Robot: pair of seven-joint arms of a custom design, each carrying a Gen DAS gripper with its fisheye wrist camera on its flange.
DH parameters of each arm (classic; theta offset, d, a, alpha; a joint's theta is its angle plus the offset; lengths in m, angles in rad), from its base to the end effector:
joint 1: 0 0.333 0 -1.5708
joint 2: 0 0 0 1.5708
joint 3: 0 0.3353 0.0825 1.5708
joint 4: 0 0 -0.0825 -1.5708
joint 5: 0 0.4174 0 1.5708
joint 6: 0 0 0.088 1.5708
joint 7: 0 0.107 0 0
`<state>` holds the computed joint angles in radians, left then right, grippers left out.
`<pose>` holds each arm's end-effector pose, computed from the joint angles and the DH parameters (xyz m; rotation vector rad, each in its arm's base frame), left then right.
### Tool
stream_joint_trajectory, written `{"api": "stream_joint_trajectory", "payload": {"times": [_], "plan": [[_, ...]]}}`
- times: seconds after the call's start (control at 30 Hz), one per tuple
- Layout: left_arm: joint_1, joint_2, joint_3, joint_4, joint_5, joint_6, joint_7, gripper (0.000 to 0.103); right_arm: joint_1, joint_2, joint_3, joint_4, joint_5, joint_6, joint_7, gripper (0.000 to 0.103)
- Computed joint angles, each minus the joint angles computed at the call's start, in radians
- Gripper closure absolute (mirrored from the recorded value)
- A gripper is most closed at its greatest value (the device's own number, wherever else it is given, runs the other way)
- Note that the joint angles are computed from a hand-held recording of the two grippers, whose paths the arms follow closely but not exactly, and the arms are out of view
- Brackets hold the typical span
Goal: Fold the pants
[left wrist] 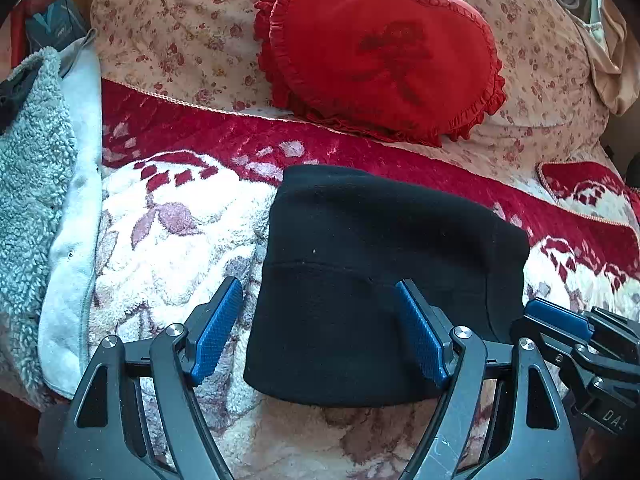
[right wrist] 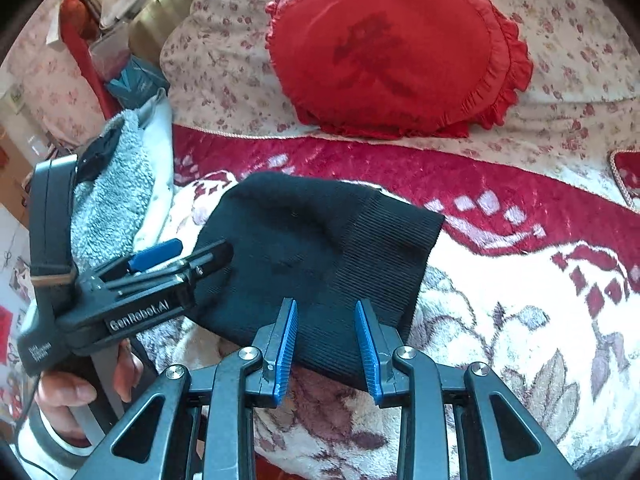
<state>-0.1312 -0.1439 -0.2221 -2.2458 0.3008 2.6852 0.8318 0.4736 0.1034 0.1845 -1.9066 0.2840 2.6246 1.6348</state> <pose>0.5279 -0.2087 0.4920 -2.0379 1.7583 -0.6923 0.5306 0.3966 0.5186 -2.0653 1.3929 -0.0539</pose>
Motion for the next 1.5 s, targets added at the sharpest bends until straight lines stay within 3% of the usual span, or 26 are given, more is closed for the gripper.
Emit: {"api": "stream_joint_trajectory", "payload": {"times": [0.4, 0.53, 0.67, 0.83, 1.2, 1.5], "plan": [[-0.01, -0.009, -0.002, -0.031, -0.03, -0.006, 0.002, 0.024, 0.006, 0.022, 0.001, 0.008, -0.016, -0.035, 0.025, 0.074], [-0.011, -0.001, -0.005, -0.035, -0.031, 0.002, -0.012, 0.024, 0.009, 0.011, 0.003, -0.024, -0.025, -0.01, 0.014, 0.074], [-0.013, -0.003, -0.005, -0.031, -0.024, -0.002, -0.012, 0.024, -0.004, 0.002, 0.006, -0.03, 0.038, -0.011, -0.022, 0.074], [-0.014, -0.007, -0.003, -0.031, -0.035, -0.005, -0.006, 0.024, -0.015, -0.018, -0.001, -0.046, 0.1, 0.008, -0.029, 0.064], [-0.016, -0.006, 0.013, -0.027, -0.099, -0.004, 0.048, 0.023, -0.027, 0.004, -0.013, -0.028, 0.094, -0.004, 0.036, 0.055], [-0.011, 0.001, 0.024, -0.029, -0.162, 0.01, 0.09, 0.023, -0.065, 0.053, 0.004, 0.009, 0.262, -0.025, -0.037, 0.053]]}}
